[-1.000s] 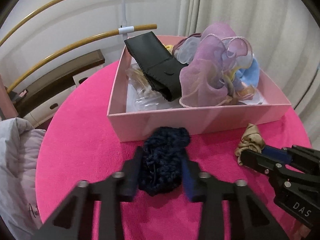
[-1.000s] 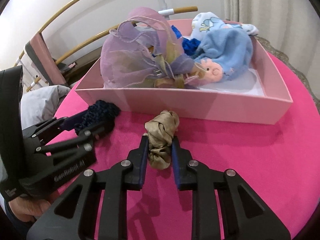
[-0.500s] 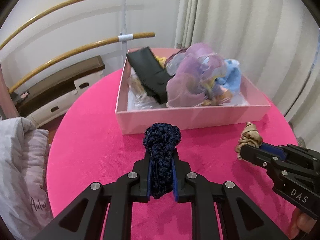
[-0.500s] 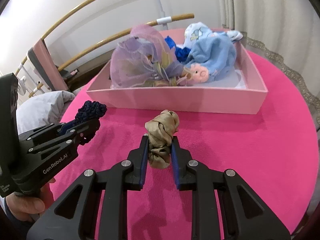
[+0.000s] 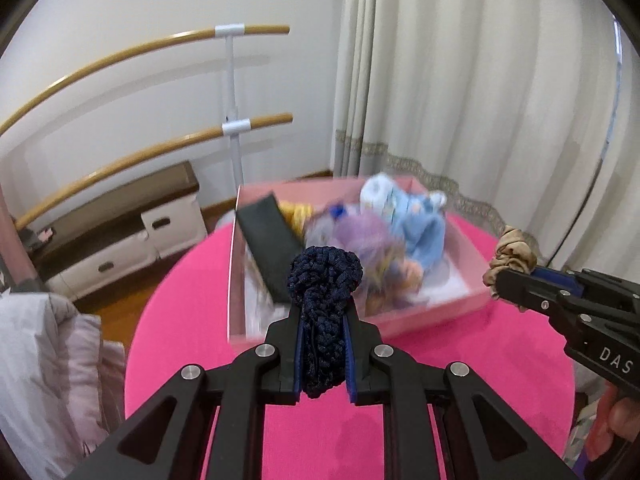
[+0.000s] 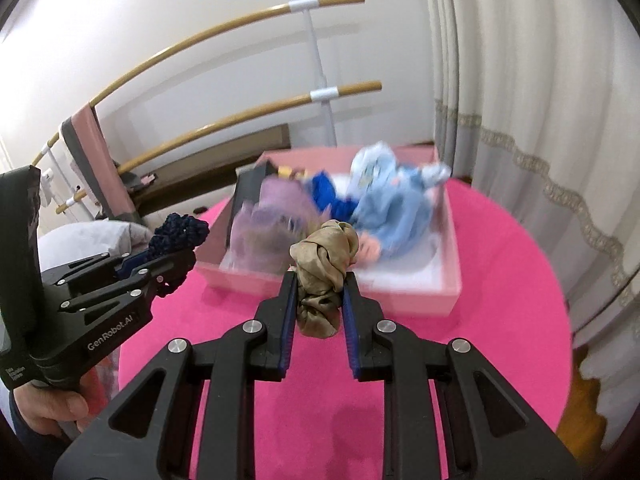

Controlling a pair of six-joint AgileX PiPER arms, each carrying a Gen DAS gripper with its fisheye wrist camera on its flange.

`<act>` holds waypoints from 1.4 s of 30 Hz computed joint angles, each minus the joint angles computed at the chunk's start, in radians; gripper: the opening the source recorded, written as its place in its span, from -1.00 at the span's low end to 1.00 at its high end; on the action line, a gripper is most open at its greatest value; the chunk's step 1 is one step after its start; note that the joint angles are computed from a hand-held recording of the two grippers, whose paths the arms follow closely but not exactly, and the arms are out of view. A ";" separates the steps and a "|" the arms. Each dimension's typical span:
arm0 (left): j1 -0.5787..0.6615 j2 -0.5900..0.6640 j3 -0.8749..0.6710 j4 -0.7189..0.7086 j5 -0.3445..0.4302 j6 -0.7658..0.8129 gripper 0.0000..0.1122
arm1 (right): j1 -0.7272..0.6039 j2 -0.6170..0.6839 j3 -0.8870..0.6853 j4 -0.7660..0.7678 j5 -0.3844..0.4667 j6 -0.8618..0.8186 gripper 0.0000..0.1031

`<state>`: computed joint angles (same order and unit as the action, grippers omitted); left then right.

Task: Organize soft objects
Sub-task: 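Carry both scrunchies over the pink box and open both grippers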

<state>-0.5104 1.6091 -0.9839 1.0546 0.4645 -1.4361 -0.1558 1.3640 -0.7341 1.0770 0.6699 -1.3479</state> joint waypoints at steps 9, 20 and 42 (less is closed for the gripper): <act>0.105 0.067 -0.228 -0.237 0.005 0.331 -0.78 | 0.094 0.093 -0.261 -0.129 0.000 0.205 -0.62; 0.252 0.355 -0.647 -0.708 0.085 0.825 -0.77 | 0.199 0.348 -0.576 -0.330 0.003 0.455 -0.62; 0.295 0.804 -1.395 -0.886 0.481 1.051 0.16 | 0.208 0.584 -0.735 -0.350 0.052 0.515 -0.36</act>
